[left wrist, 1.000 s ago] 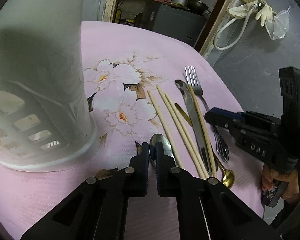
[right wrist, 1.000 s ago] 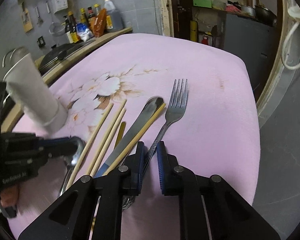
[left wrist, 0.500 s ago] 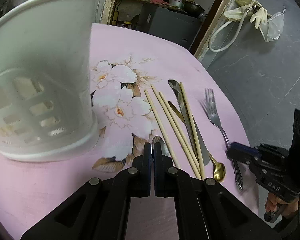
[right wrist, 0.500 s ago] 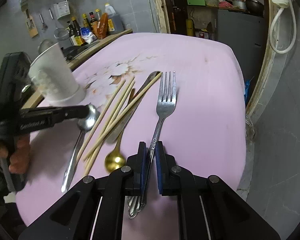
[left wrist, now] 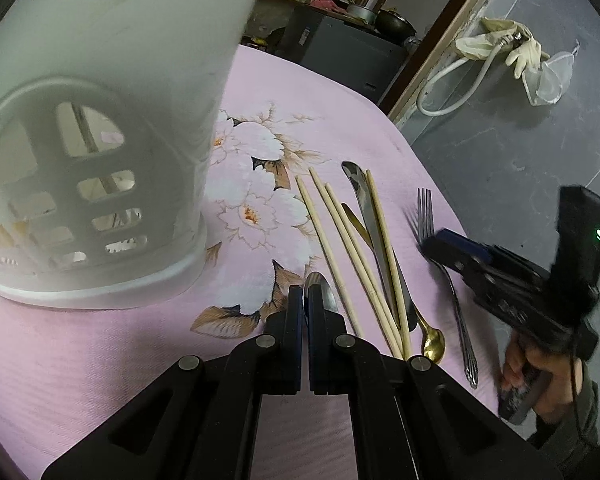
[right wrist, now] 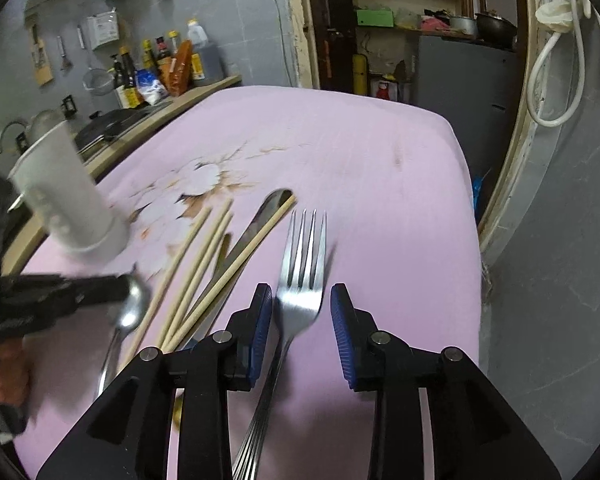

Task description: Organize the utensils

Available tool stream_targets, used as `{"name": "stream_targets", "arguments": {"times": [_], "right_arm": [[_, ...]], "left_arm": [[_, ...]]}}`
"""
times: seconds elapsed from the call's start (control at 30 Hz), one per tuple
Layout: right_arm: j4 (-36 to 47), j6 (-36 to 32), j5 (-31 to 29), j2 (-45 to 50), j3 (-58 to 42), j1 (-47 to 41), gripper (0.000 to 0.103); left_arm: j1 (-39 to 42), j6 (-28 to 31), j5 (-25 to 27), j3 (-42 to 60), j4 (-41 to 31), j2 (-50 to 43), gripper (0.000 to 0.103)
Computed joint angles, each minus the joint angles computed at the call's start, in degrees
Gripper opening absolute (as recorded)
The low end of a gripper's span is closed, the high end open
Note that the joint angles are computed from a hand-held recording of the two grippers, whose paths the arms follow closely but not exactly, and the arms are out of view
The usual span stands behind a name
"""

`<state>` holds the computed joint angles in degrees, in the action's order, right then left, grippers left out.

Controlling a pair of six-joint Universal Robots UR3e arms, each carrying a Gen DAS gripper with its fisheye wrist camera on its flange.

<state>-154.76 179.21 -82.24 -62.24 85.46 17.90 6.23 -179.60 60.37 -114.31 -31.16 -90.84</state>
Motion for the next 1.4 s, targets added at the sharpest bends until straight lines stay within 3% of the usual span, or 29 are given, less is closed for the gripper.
{"name": "stream_targets", "arguments": {"times": [0.27,0.3,0.33,0.43,0.57,0.73,1.0,1.23,1.4], "right_arm": [[6.4,1.1,0.2,5.9,-10.3,0.3,0.034],[6.4,1.1,-0.1,6.2,-10.6,0.5,0.033],[6.2,1.1,-0.6,6.2,-10.5,0.7,0.023],[4.6,1.2,-0.3,5.6,-9.0,0.6,0.021],[-1.9,1.2,0.9,2.9,-3.4,0.5,0.021],[-15.6,1.0,1.2,-2.1,7.3,1.6,0.021],[-34.1,-0.4,-6.8,-4.5,15.6,7.5,0.021],[-42.1,-0.8,-9.6,-3.3,17.0,10.2,0.021],[-46.0,1.3,-9.2,-3.3,17.9,10.5,0.021]], "left_arm": [[0.9,1.2,-2.0,-0.8,0.1,1.3,0.0],[1.0,1.2,-2.2,-1.1,0.4,1.7,0.0],[1.2,1.3,-2.4,-1.8,1.1,2.3,0.0],[1.1,1.2,-2.7,-3.2,3.5,3.6,0.0],[1.3,1.0,-3.1,-6.0,7.8,5.9,0.0],[0.7,-0.5,-1.1,-9.8,14.7,9.0,0.0],[-4.3,-4.3,8.9,-16.6,31.1,12.0,0.0],[-6.6,-7.0,14.9,-20.9,40.1,12.6,0.0],[-6.8,-6.6,17.2,-23.0,41.5,15.5,0.0]]}}
